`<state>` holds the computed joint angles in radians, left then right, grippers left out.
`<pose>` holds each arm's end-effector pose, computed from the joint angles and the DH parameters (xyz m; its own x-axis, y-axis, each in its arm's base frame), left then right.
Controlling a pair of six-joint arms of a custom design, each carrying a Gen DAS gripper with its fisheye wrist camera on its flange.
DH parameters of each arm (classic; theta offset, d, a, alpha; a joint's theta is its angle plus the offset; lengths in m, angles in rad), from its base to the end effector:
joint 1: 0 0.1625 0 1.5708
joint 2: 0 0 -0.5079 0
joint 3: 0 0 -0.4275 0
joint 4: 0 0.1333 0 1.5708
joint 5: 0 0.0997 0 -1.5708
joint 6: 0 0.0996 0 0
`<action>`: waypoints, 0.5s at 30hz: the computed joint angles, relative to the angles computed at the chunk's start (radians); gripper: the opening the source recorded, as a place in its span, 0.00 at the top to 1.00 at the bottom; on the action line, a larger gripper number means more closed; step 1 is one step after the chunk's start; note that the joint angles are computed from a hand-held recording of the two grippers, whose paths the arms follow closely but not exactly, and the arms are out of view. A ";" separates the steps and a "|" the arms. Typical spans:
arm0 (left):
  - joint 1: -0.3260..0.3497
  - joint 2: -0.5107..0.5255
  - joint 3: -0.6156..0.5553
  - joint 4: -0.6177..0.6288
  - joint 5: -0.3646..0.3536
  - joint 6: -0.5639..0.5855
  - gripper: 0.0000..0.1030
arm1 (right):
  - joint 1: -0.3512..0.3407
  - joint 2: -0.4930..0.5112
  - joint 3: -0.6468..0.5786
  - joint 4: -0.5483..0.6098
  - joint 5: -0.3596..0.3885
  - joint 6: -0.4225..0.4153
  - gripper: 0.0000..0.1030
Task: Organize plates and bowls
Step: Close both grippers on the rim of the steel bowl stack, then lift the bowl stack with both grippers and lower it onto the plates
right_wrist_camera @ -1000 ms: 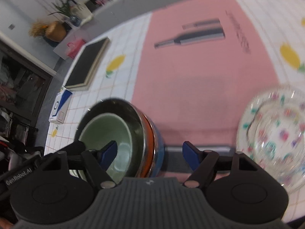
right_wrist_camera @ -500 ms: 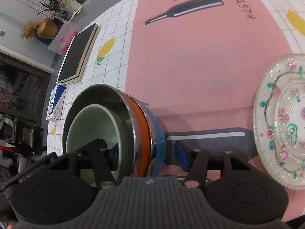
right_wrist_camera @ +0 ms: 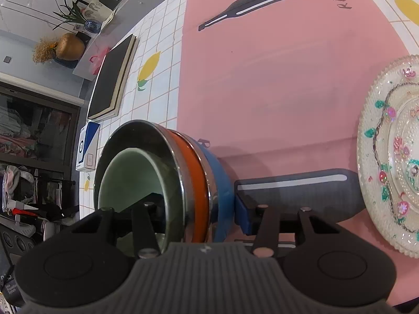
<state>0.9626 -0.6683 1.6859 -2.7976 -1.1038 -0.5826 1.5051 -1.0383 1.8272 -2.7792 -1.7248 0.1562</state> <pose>-0.2762 -0.7085 0.0472 -0.9641 -0.0797 -0.2535 0.0341 0.9089 -0.4157 0.0725 -0.6965 0.2475 -0.9606 0.2674 0.0750 0.2120 0.8804 -0.4241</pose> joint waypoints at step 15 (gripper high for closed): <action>-0.025 0.005 -0.010 -0.005 0.015 0.018 0.44 | -0.010 -0.031 0.014 -0.009 0.029 0.003 0.56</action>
<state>0.9378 -0.6633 1.6763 -2.8030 -1.0888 -0.5646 1.4952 -1.0692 1.8415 -2.7883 -1.6963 0.1587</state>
